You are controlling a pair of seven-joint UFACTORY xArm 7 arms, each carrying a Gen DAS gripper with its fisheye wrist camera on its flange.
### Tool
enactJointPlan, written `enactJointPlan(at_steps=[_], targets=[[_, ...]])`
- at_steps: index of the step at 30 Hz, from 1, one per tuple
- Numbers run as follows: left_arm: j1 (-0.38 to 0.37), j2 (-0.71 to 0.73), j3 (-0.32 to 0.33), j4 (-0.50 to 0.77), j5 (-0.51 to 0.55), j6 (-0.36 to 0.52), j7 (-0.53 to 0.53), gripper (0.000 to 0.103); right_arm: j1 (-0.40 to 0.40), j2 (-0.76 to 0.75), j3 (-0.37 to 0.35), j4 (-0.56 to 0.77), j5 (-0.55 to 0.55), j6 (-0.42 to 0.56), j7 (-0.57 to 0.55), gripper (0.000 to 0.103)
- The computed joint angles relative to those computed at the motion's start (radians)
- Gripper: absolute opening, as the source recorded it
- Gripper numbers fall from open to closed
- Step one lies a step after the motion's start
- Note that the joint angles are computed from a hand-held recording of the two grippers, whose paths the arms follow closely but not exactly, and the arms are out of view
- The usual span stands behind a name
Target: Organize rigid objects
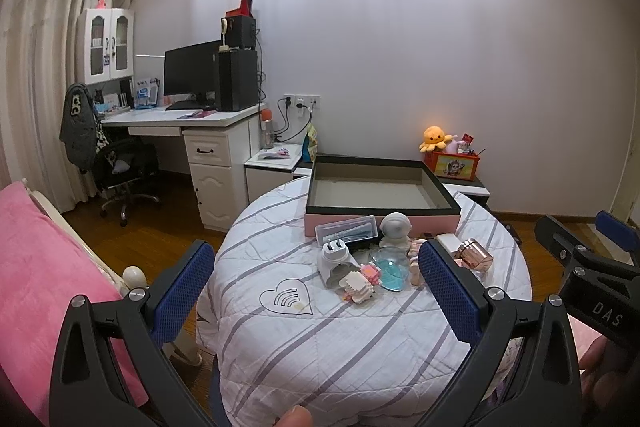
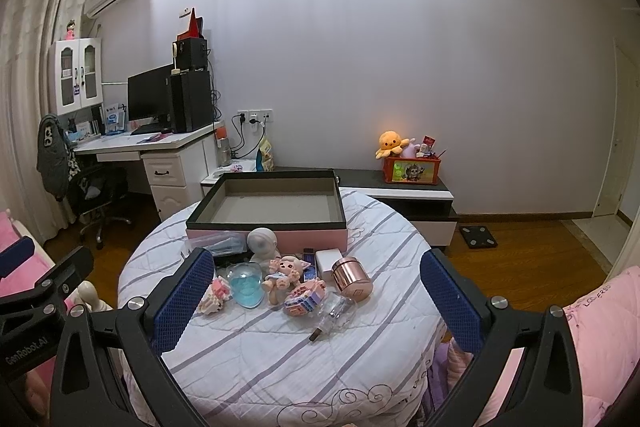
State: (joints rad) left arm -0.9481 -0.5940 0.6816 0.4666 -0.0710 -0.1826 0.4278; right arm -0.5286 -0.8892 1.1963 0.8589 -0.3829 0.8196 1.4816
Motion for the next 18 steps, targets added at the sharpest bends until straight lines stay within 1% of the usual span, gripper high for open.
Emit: enactJointPlan(at_steps=[11, 18], targets=[[-0.009, -0.003, 0.012, -0.006, 0.012, -0.009, -0.004, 0.103, -0.002, -0.008, 0.001, 0.003, 0.006, 0.002, -0.007, 0.103], [0.000, -0.010, -0.003, -0.009, 0.018, -0.009, -0.015, 0.103, -0.001, -0.018, 0.000, 0.005, 0.012, 0.009, -0.010, 0.103]])
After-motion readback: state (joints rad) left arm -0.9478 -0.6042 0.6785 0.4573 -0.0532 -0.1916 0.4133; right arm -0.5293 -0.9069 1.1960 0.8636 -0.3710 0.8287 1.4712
